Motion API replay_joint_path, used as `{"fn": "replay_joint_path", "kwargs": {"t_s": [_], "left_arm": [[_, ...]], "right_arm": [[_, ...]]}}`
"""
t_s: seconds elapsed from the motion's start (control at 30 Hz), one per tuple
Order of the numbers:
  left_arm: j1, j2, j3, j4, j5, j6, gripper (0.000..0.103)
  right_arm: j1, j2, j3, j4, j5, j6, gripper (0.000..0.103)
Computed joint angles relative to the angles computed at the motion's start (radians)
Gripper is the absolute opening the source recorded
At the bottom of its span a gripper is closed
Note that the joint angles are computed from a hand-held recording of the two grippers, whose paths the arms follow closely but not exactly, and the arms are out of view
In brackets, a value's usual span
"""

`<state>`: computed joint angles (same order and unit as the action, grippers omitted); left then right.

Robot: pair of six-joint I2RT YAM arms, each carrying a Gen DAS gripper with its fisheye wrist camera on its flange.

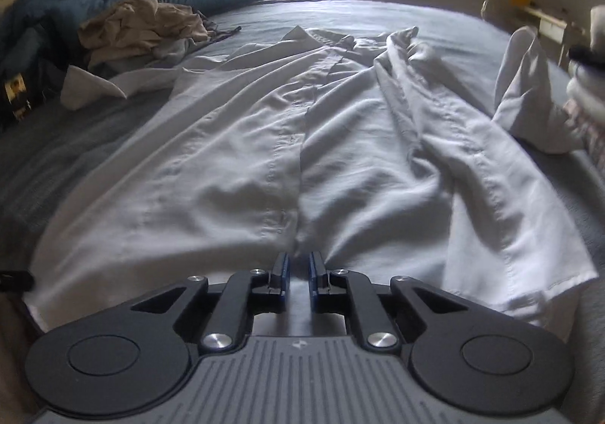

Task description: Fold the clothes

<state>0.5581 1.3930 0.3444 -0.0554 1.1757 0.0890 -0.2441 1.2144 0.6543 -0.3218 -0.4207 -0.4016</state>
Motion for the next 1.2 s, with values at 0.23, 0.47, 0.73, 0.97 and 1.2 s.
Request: {"fn": "replay_joint_path", "kwargs": {"t_s": [0.23, 0.47, 0.73, 0.97, 1.2], "left_arm": [[-0.031, -0.045, -0.028, 0.052, -0.033, -0.052, 0.023], [-0.037, -0.057, -0.042, 0.074, -0.035, -0.032, 0.026], [0.104, -0.067, 0.054, -0.224, 0.051, 0.216, 0.053], [0.32, 0.101, 0.302, -0.418, 0.188, 0.373, 0.067], [0.34, 0.282, 0.337, 0.572, 0.012, -0.57, 0.067]], "right_arm": [[0.002, -0.05, -0.037, 0.042, 0.024, -0.037, 0.011], [0.104, -0.116, -0.032, 0.056, -0.052, -0.013, 0.011], [0.144, 0.054, 0.025, 0.037, -0.038, 0.022, 0.012], [0.326, 0.042, 0.258, -0.099, 0.015, 0.162, 0.022], [0.63, 0.414, 0.742, -0.124, -0.091, 0.446, 0.054]]}}
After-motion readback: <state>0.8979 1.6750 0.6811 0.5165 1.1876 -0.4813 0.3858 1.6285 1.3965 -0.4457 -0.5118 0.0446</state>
